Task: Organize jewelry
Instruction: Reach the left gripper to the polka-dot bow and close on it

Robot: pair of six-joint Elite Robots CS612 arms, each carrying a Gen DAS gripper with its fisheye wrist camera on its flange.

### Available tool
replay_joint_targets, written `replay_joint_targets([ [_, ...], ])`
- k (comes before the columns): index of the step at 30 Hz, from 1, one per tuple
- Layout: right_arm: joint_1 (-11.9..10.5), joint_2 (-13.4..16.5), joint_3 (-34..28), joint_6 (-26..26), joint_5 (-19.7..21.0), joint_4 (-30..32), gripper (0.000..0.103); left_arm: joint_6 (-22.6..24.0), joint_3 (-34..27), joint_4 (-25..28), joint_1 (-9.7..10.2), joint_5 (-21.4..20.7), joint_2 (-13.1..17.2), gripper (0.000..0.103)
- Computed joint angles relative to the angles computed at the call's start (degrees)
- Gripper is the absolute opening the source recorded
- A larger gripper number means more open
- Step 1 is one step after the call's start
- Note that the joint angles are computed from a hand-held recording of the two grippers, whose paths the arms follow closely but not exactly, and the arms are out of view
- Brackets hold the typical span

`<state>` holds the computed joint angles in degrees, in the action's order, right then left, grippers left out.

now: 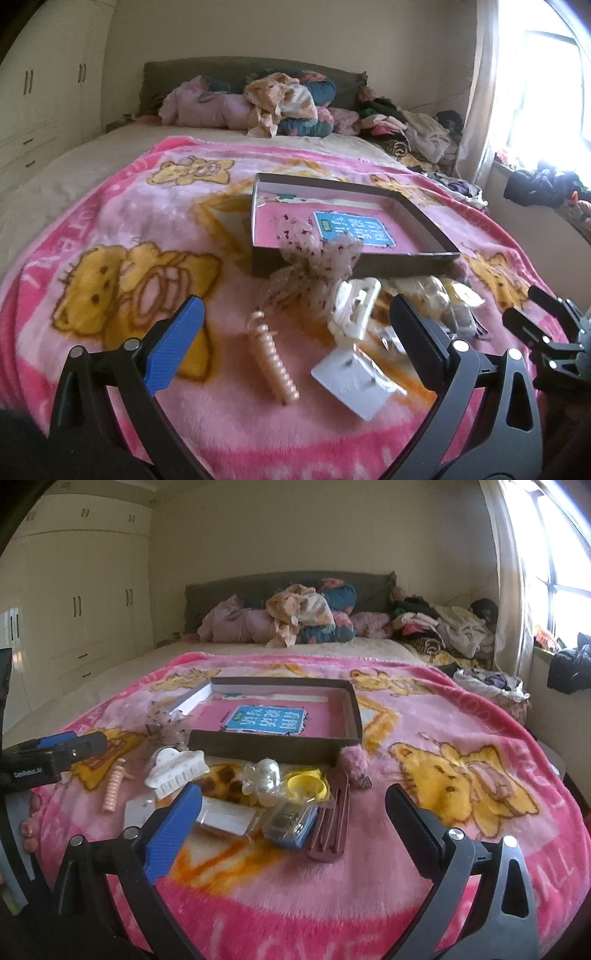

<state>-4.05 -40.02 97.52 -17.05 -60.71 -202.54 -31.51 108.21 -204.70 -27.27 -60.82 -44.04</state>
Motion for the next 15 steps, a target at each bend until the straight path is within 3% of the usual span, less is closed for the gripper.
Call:
replay_joint_targets([
  [2,0.34,0.45,-1.39,0.12,-0.73,2.26,0.096,0.43,-1.07,1.92,0.55,-0.01,0.24,0.092],
  [15,1.66,3.02,-8.4,1.13,-3.06,16.51,0.049,2.29,-6.39,7.4,4.01,-7.29,2.25,0.092],
])
